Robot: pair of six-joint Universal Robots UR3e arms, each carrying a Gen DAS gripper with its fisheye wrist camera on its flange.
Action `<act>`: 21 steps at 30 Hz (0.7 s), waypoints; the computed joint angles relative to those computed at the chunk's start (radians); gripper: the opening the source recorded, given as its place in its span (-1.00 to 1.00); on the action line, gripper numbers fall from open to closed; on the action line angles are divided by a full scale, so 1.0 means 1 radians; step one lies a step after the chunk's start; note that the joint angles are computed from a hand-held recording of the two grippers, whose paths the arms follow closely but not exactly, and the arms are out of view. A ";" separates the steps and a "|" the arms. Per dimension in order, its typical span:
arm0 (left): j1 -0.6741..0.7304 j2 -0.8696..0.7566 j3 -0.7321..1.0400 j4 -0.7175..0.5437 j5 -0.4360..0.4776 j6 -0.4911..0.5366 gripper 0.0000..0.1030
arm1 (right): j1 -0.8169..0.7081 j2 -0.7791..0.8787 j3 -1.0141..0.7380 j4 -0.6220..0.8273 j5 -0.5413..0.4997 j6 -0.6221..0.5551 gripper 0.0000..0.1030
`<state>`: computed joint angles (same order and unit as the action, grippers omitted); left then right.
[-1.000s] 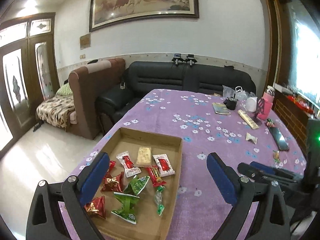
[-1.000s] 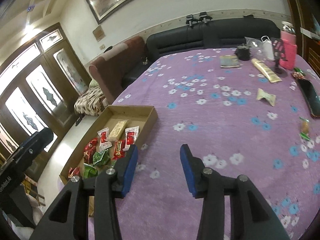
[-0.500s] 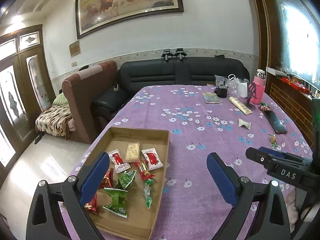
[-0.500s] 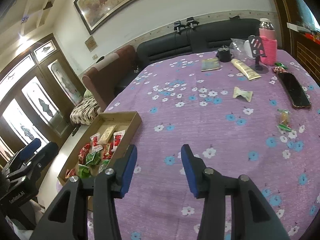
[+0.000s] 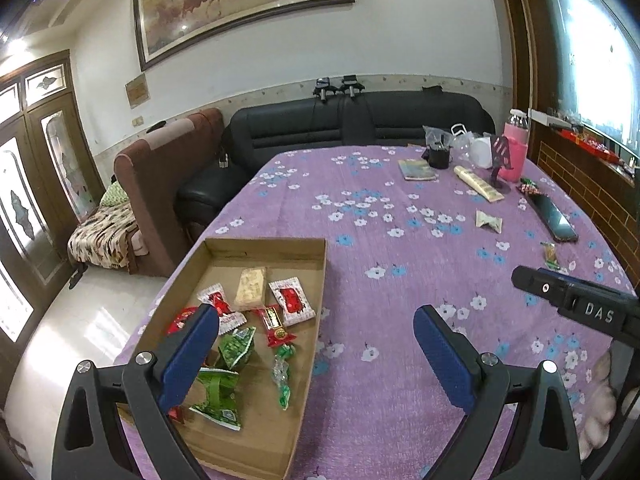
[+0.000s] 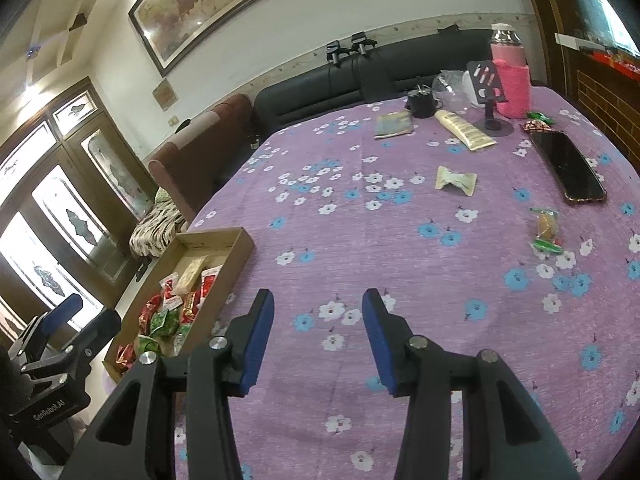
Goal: Organize snacks
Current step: 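Lift both open tools out of the box and move back over the table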
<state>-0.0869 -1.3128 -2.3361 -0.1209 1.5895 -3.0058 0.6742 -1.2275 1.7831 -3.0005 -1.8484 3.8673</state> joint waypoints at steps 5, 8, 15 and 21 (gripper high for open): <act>-0.016 -0.054 0.016 0.009 0.006 -0.004 0.93 | -0.026 -0.015 0.041 -0.013 0.006 0.002 -0.13; -0.016 -0.076 0.022 0.010 0.003 -0.002 0.93 | -0.045 -0.026 0.070 -0.022 0.014 0.010 -0.13; 0.000 -0.110 0.031 -0.001 -0.038 0.000 0.93 | -0.085 -0.045 0.127 -0.043 0.034 0.024 -0.13; 0.120 -0.001 -0.073 0.071 -0.245 0.002 0.93 | -0.097 -0.042 0.132 -0.056 0.037 0.007 -0.13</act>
